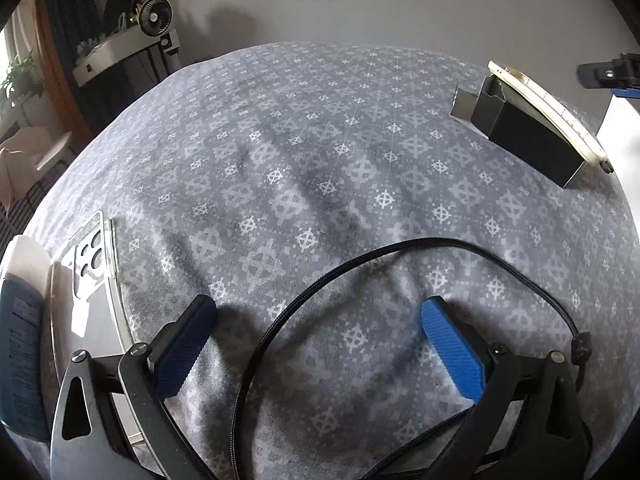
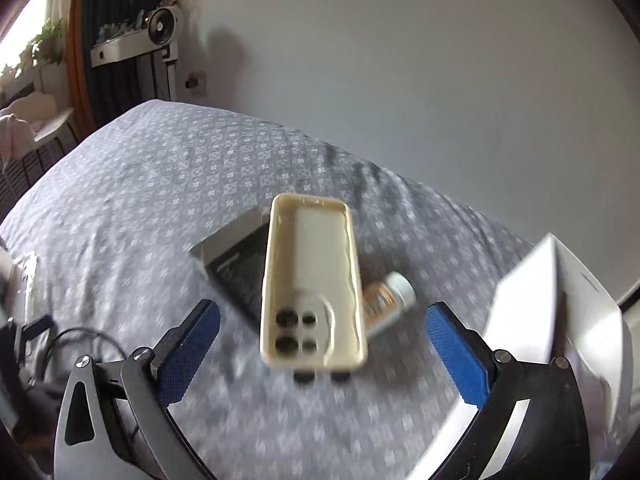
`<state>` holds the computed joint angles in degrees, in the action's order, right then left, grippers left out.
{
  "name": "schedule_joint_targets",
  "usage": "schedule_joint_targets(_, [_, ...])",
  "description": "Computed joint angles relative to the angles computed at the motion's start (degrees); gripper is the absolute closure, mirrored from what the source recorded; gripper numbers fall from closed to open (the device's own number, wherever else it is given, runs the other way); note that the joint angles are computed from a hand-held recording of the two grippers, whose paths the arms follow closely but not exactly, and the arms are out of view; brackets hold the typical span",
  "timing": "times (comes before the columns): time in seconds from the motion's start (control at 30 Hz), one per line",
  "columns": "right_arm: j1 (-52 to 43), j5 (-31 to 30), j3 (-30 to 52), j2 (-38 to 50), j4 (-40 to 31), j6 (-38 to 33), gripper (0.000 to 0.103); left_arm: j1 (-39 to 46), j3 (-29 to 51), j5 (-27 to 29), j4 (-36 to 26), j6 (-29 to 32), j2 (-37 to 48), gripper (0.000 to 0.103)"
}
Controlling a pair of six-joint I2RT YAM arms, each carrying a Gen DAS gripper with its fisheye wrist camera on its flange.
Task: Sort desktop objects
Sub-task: 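Grasp the cream phone case with the right gripper and lift it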
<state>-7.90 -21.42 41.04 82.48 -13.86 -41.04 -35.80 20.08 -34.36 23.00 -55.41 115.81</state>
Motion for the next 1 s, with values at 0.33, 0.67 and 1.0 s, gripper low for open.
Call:
schedule_joint_targets(0.33, [5.53,4.61,9.77,18.73,2.92,2.85,0.0,-0.09,-0.05,-0.14,0.72,-0.14,0.27,0.0])
schedule_joint_targets(0.67, [4.38,-1.1,16.44,24.77,-2.6,7.43,0.02,-0.25,0.23,-0.3,0.31,-0.32,0.23,0.0])
schedule_joint_targets(1.0, [-5.7,-14.63,7.29,7.47,-9.62,2.61,0.021,-0.16,0.22,-0.26,0.38,-0.24,0.24,0.0])
